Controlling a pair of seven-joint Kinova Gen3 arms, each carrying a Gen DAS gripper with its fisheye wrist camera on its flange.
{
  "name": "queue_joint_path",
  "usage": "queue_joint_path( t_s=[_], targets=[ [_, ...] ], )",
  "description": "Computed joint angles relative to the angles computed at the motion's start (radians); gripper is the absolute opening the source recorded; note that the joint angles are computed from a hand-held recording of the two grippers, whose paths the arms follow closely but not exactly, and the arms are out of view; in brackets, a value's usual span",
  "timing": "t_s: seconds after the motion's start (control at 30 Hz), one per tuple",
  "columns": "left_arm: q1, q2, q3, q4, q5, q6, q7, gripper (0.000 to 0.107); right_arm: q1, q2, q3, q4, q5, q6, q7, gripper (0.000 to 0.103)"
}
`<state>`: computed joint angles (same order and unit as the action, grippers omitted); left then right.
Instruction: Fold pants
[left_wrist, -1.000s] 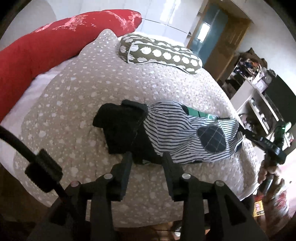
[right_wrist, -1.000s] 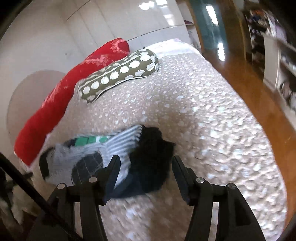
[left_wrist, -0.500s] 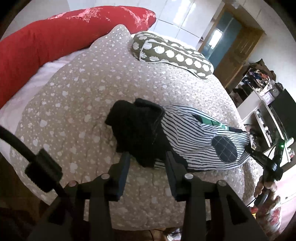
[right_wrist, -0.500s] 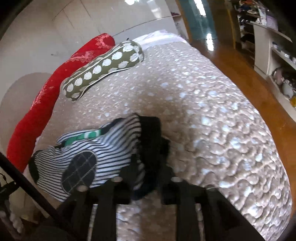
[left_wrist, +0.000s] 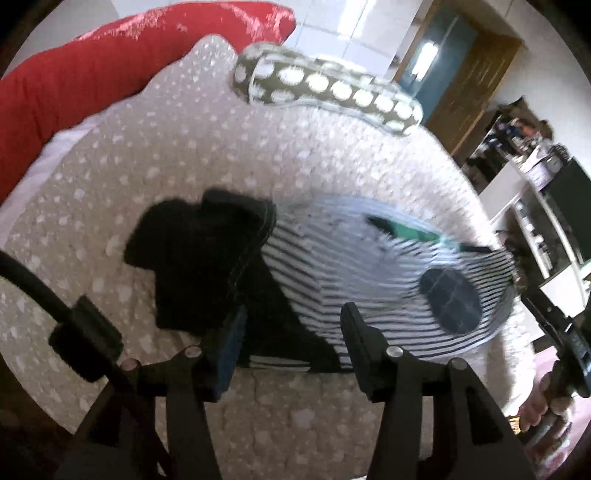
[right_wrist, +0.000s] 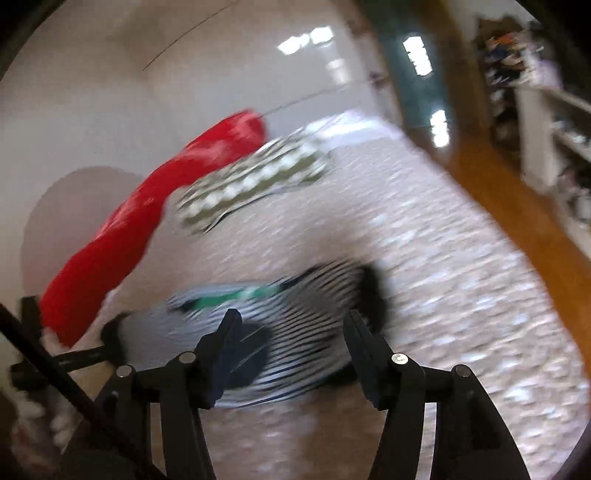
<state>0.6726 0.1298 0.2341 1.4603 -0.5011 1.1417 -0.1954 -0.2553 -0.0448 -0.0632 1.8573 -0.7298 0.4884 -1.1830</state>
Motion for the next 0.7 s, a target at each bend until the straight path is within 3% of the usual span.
queue_joint_path(
  t_s=[0.17,0.3,0.37,0.53,0.63,0.7],
  targets=[
    [-0.031,-0.039,-0.005,0.063,0.065,-0.065,0.010,0.051,0.021,0.082,-0.023,-0.030,0.144,0.009,-0.203,0.060],
    [-0.050,-0.091,0.018,0.102,0.077,-0.104,0.058,0.051,0.175,0.008,-0.200,0.021,0.242,-0.068,-0.366,0.061],
    [-0.056,-0.105,0.038,0.100,0.065,-0.103,0.087,0.052,0.264,-0.034,-0.293,0.050,0.296,-0.104,-0.447,0.072],
    [-0.015,-0.055,0.089,-0.015,-0.035,0.063,0.105,0.053,0.327,-0.090,-0.371,0.053,0.444,-0.081,-0.651,0.074],
    [0.057,-0.015,0.081,-0.089,-0.123,0.176,0.100,0.053,0.272,-0.096,-0.349,0.045,0.566,-0.054,-0.761,0.074],
    [0.094,0.008,0.070,-0.127,-0.161,0.234,0.086,0.054,0.180,-0.086,-0.283,0.036,0.640,-0.035,-0.834,0.074]
  ],
)
